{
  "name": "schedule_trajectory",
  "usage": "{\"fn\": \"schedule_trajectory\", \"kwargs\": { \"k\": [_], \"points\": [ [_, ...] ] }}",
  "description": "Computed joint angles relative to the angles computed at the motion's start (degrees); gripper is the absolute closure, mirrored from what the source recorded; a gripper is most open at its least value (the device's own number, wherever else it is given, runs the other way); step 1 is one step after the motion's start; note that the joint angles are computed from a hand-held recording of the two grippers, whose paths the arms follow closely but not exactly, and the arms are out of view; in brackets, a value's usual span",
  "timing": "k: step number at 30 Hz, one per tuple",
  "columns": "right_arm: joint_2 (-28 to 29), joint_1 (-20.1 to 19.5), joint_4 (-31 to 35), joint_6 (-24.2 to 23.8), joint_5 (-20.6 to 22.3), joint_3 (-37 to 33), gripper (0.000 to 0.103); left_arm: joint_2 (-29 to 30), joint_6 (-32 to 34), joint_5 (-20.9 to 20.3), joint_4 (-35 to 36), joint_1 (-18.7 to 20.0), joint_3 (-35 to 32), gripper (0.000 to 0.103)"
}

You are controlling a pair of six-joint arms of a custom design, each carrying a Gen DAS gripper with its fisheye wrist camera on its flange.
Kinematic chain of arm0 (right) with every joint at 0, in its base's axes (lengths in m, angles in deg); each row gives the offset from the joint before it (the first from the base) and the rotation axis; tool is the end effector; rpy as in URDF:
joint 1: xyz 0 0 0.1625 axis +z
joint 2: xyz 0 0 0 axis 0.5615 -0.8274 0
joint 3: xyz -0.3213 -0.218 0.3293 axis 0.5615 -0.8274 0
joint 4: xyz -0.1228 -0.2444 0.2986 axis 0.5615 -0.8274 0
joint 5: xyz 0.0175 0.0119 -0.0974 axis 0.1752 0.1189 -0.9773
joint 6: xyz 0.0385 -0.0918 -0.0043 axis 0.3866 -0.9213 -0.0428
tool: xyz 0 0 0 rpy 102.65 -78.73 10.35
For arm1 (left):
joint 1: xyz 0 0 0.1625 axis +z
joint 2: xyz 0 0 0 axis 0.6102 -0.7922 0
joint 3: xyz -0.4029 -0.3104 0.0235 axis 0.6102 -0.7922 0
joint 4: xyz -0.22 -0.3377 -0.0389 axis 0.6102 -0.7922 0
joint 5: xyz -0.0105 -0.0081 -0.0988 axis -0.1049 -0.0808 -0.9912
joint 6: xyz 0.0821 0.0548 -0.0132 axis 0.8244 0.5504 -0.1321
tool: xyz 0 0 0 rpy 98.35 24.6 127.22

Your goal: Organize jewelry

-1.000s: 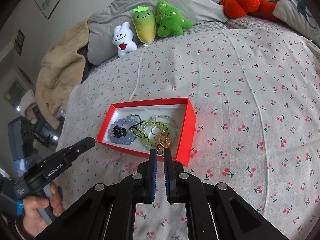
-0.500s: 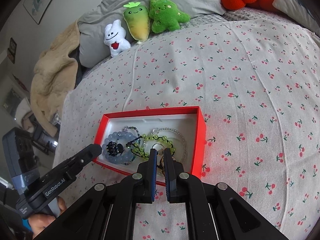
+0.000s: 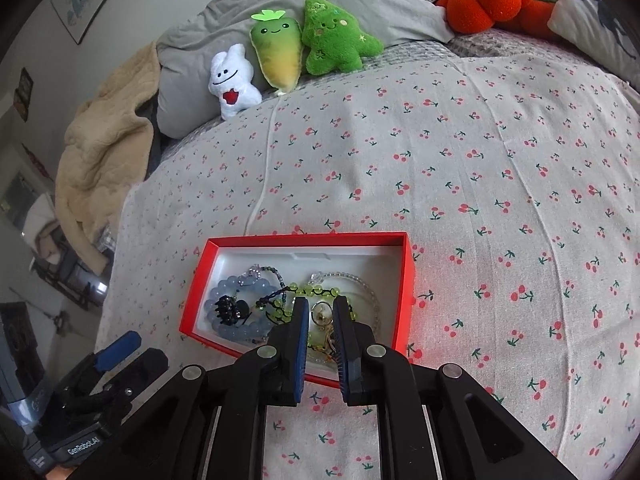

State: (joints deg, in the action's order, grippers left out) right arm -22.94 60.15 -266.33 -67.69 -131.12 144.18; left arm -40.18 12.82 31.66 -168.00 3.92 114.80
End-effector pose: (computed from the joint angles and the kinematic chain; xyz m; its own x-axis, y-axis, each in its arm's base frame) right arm 0.1210 -0.4851 0.2622 -0.8926 0.2596 0.3685 -0.0656 0.7340 -0.6760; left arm -0.2851 -0.5079 0.0710 -0.7566 0.3955 -0.5207 0.5961 0.7446 -0.3004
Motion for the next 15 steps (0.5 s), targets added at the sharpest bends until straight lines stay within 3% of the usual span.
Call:
{"fn": "schedule_trajectory", "kwargs": {
  "k": [2,3,5,6,9,11,12,15],
  "points": [
    [-0.19,1.38,-1.44,-0.34,-2.41,0.94,0.086,-0.72,-1.84,0.9,1.56,-0.58,1.05,0.004],
    [-0.24,2.04,-2.04,-0.39,-3.53,1.62,0.079,-1.22,-3.01,1.04,2.47,-0.8,1.6,0.001],
    [-0.63,3.32,-1.98,0.51,-5.85,3.12,0.043,-2.23,-6.13,1.9,6.44,-1.35,2.16,0.001],
    [-0.34,4.24,-2.97,0.28,-7.64,3.72,0.019,-2.78,-7.66,2.07,8.51,-1.59,2.52,0.001],
    [-0.17,7.12,-2.65,0.68,-13.34,4.24,0.015,-4.18,-10.26,1.22,11.18,-2.25,3.93,0.001],
    [-0.21,9.02,-2.86,1.94,-16.21,4.57,0.001,-4.82,-11.6,2.31,11.47,-3.23,5.2,0.001],
    [-0.37,10.06,-2.71,2.21,-17.59,4.83,0.0,-5.07,-12.03,2.99,11.58,-3.77,5.77,0.001],
    [-1.48,13.19,5.13,6.5,-23.16,4.9,0.0,-6.01,-13.1,3.94,12.2,-5.0,7.2,0.001]
  ]
}}
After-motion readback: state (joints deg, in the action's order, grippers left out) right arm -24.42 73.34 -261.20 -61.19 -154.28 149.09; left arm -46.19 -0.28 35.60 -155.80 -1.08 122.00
